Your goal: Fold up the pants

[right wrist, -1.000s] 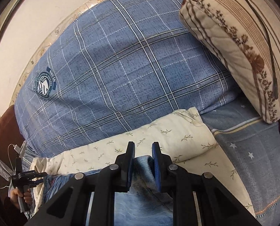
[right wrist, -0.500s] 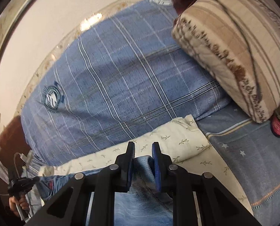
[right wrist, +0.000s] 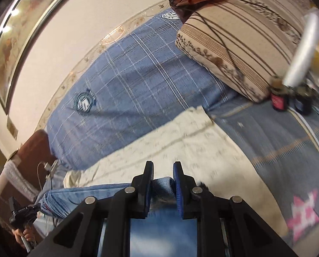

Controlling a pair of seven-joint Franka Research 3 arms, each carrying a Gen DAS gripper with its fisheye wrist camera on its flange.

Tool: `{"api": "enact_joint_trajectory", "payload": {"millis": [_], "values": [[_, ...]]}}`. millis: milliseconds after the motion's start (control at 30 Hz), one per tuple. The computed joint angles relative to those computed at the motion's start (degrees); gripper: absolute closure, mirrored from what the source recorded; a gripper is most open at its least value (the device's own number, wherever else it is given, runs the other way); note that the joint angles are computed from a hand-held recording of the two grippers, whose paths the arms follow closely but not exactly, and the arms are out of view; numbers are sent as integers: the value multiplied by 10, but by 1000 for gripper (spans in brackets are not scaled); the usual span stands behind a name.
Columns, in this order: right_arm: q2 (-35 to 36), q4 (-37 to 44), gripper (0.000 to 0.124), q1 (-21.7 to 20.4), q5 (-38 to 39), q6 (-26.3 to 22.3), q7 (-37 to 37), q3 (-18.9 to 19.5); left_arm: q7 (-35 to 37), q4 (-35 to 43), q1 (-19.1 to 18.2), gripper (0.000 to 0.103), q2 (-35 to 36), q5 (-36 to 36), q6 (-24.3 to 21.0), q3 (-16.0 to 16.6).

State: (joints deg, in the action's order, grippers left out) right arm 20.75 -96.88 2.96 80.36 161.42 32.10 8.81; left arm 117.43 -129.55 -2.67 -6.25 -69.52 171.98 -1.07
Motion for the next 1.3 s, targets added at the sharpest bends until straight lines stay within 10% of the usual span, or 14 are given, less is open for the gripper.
{"api": "enact_joint_trajectory", "payload": {"millis": [167,333,500,600,633,700,967,1067,1133,1300], "values": [[-56,-111,104,3,-2,-16,-23,-16,-64,-75,-3,94,-16,58,-4,-5],[-59,-167,100,8,-130,-65,108,-51,-121,-124,-10,90,-30,76,0,5],[-69,-185,98,-26,-91,-100,103,-56,-355,-185,77,91,-89,323,12,-59],[-69,-165,75,-36,-40,-105,67,-55,-429,-194,115,91,-117,414,40,-104],[-67,-153,47,-37,-20,-105,57,-54,-427,-191,102,90,-120,421,51,-99],[-62,-133,40,-36,45,-91,7,-46,-414,-170,69,86,-112,439,68,-89],[76,52,40,19,-206,-95,231,-59,-357,-17,-81,59,31,449,40,-35],[132,121,44,42,-304,-117,322,-72,-382,34,-74,58,90,482,12,-58],[147,137,79,57,-357,-118,357,-79,-406,59,-67,58,123,512,-8,-68],[94,43,98,24,-347,-3,283,-14,-451,77,-45,58,156,563,-77,-92]]}}
